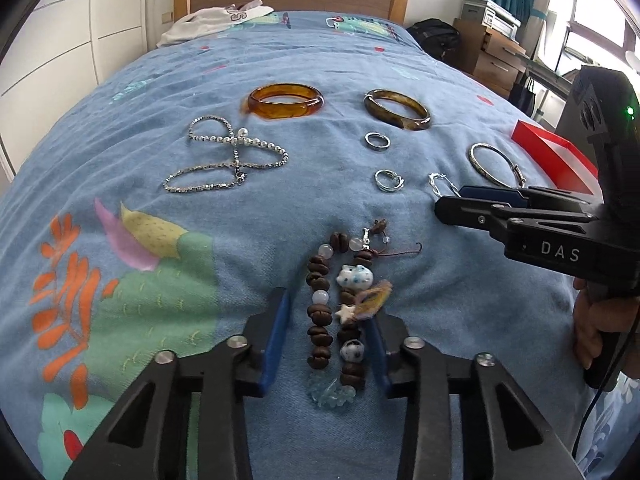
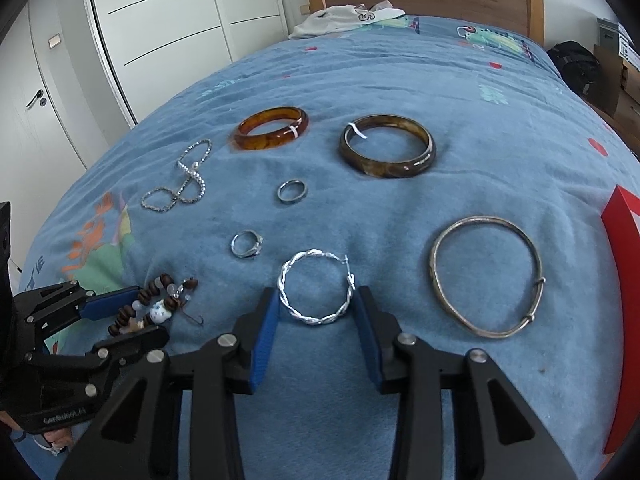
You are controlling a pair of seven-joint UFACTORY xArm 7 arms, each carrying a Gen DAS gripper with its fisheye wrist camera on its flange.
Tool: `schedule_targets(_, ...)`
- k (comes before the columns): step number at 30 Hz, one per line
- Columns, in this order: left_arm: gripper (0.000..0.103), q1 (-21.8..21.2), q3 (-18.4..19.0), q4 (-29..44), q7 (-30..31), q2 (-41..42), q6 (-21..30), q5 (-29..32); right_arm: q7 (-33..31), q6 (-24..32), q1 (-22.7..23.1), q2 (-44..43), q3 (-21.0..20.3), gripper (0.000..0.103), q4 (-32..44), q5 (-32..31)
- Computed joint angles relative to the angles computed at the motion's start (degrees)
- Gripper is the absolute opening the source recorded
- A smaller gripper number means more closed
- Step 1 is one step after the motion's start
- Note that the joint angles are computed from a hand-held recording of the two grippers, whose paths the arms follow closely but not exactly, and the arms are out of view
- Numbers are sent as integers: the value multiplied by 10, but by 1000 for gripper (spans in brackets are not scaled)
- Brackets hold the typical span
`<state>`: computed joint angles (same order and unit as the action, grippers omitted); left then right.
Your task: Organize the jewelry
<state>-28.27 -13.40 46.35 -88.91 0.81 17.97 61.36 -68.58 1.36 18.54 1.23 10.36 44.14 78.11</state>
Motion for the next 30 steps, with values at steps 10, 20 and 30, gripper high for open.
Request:
schedule_targets(10,12,-4,-2,3,-15,-3,7,20,-45,11,2,-9,-5,35,0,44)
schedule_targets(20,11,-5,-12,1,-21,-17,17,16,-25,21,12,-44,-13,35,-24,29)
schedule_targets(30,11,-6,-38,-4,-11,-49,42,-28,68,22,41,-132,-44,35,-92,-43)
